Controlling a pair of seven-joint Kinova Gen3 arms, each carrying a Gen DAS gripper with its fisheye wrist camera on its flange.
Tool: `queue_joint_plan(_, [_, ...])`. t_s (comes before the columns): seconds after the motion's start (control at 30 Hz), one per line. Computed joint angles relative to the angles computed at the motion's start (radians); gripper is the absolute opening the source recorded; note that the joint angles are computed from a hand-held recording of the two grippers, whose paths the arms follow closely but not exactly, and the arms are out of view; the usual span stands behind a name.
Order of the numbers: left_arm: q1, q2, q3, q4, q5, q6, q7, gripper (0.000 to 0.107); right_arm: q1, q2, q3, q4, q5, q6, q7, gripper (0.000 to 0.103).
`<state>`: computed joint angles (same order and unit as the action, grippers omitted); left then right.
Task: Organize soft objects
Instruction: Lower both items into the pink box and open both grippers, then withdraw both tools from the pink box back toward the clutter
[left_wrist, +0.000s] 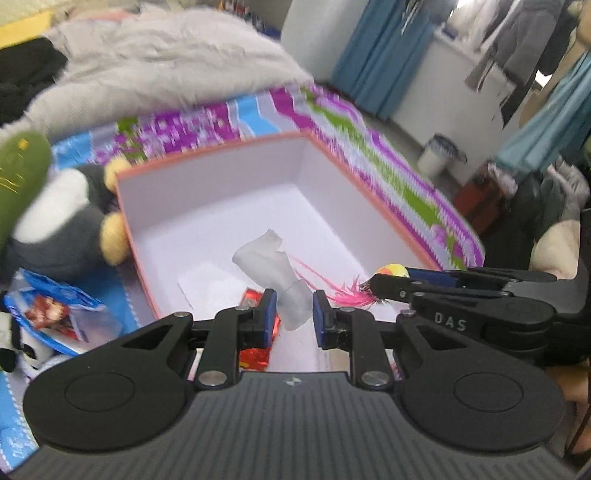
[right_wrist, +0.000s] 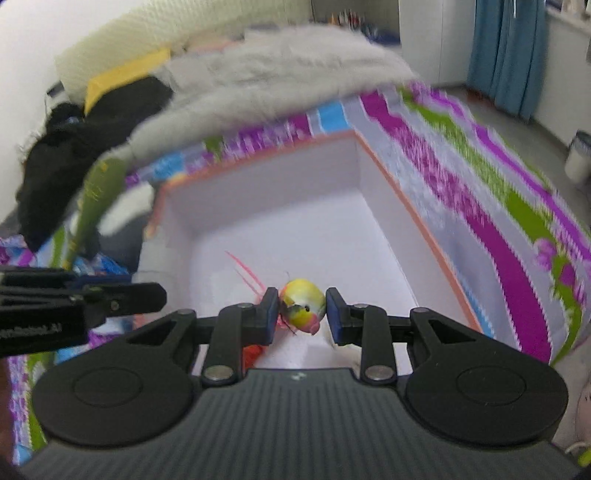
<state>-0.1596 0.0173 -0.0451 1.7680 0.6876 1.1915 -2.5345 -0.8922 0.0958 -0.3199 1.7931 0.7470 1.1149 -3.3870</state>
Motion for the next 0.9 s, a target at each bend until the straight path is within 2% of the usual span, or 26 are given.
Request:
queue_joint_plan(0.27, [0.05,0.049,0.047,0.004,-0.063,-0.057,0.077,0.025,0.034,0.007,0.022,0.063,-0.056,-0.084,0.008,0.032])
queue_joint_plan(0.43, [0.058,0.039,0.05,0.009,-0.073,-0.073,0.09,0.036,0.034,0.002,0.018,0.064,-0.05,-0.074,0.004,0.033])
queue_joint_plan(0.47, [0.055,0.036,0.047,0.008,-0.07,-0.068,0.087,0.037,0.035,0.001,0.018,0.062,-0.049,-0.071,0.006,0.038])
queue_joint_plan(0.53, [0.043,0.031,0.037,0.007,-0.05,-0.051,0.067,0.041,0.03,-0.002,0.015,0.064,-0.039,-0.056,-0.009,0.047])
queue_joint_plan(0.7, [0.004,-0.019,0.001,0.024,0.005,-0.018,-0.009,0.044,-0.009,-0.025,-0.016,0.077,0.032,-0.001,-0.113,0.047])
queue_joint_plan(0.9, [-0.038,-0.146,-0.101,0.084,0.08,0.02,-0.182,0.044,-0.111,-0.021,-0.086,0.065,0.162,0.171,-0.261,0.047])
